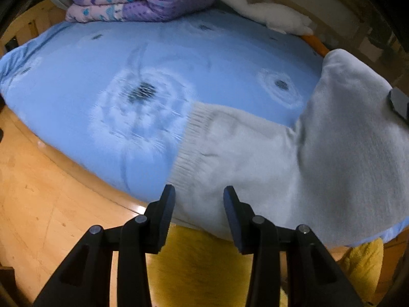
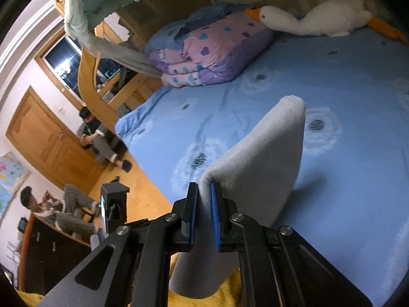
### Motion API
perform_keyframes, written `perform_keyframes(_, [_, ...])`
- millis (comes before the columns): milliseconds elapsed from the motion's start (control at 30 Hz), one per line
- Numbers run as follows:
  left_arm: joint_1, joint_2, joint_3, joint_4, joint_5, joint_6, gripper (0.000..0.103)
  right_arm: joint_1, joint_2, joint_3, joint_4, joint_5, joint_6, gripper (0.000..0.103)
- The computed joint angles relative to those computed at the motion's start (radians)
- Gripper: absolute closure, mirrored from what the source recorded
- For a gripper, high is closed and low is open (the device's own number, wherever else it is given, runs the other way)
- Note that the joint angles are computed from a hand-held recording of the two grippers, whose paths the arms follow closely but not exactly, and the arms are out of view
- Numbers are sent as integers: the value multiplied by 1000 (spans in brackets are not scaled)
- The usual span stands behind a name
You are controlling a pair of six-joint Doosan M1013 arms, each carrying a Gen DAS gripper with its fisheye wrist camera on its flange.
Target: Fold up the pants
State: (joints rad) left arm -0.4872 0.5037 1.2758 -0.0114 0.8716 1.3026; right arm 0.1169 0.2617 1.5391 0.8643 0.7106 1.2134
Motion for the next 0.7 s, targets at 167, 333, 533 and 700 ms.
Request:
perform_keyframes(167, [26, -7, 6, 11, -13, -48, 62, 21, 53, -62, 33, 42, 4, 93])
perform_keyframes(333, [46, -14, 14, 17, -19, -68, 62, 55, 112, -132, 7, 68, 34, 93])
perform_keyframes(533, [62, -16, 23, 24, -20, -75, 62, 102, 196, -219, -83, 111, 104, 93])
perform_keyframes(700, [75, -12, 26, 29, -16, -96, 62, 123, 275, -284, -47, 202, 104, 102])
